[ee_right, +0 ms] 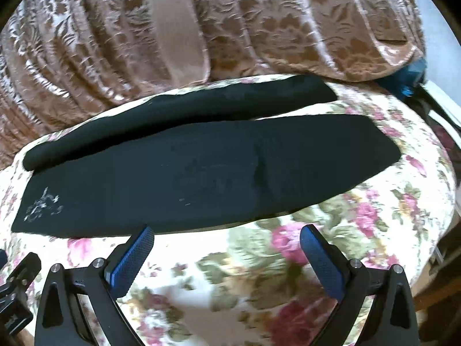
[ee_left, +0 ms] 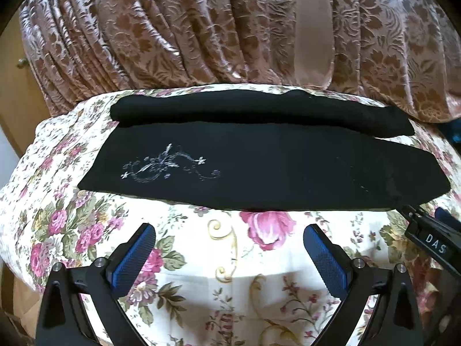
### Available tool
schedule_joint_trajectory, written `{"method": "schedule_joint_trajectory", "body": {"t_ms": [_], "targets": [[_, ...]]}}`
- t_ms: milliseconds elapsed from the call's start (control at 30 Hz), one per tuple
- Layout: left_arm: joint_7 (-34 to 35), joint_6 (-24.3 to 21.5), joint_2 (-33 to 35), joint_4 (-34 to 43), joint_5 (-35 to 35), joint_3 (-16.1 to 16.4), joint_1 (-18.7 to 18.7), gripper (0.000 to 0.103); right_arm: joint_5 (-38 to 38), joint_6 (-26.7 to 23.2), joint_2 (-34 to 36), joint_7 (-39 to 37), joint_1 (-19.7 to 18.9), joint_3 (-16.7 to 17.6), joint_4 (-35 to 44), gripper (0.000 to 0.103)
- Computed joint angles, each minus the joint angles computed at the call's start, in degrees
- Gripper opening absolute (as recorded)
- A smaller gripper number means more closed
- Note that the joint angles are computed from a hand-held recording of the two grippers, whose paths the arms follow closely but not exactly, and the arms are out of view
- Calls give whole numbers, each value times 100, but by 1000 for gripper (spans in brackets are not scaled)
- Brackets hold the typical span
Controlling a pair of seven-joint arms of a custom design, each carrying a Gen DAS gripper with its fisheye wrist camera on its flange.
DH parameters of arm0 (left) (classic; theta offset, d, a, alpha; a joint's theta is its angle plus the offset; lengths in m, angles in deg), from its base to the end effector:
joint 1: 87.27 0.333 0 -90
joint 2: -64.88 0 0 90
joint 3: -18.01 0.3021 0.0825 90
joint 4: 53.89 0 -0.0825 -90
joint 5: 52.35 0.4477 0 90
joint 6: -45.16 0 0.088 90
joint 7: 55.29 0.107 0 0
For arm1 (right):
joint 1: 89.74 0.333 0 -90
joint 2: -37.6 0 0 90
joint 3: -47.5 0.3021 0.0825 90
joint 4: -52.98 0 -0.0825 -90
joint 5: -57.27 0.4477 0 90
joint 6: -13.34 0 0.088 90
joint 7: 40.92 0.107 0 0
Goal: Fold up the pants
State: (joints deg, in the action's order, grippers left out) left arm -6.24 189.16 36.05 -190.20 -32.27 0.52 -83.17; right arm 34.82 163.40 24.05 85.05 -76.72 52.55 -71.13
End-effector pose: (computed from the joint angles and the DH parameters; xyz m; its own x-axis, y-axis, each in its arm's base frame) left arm 0.5003 -0.1334 0.5348 0.2564 -0.9662 -0.0270 -0.7239 -0.1734 -0.6678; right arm 0.5603 0.1949 0.5371 -0.0247 -0.9993 -0.0284 -0.7323 0.0374 -0.6800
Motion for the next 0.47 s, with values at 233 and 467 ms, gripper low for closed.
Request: {"method": "schedule_joint_trajectory", "body": {"t_ms": [233, 467], "targets": [[-31, 125, -146, -84, -71, 24, -21, 103, -10, 280, -41, -429, 111, -11, -103, 103], [-394, 324, -536, -360, 198, -140, 312, 98, 253, 182, -14, -871, 302, 62, -147, 103]]}}
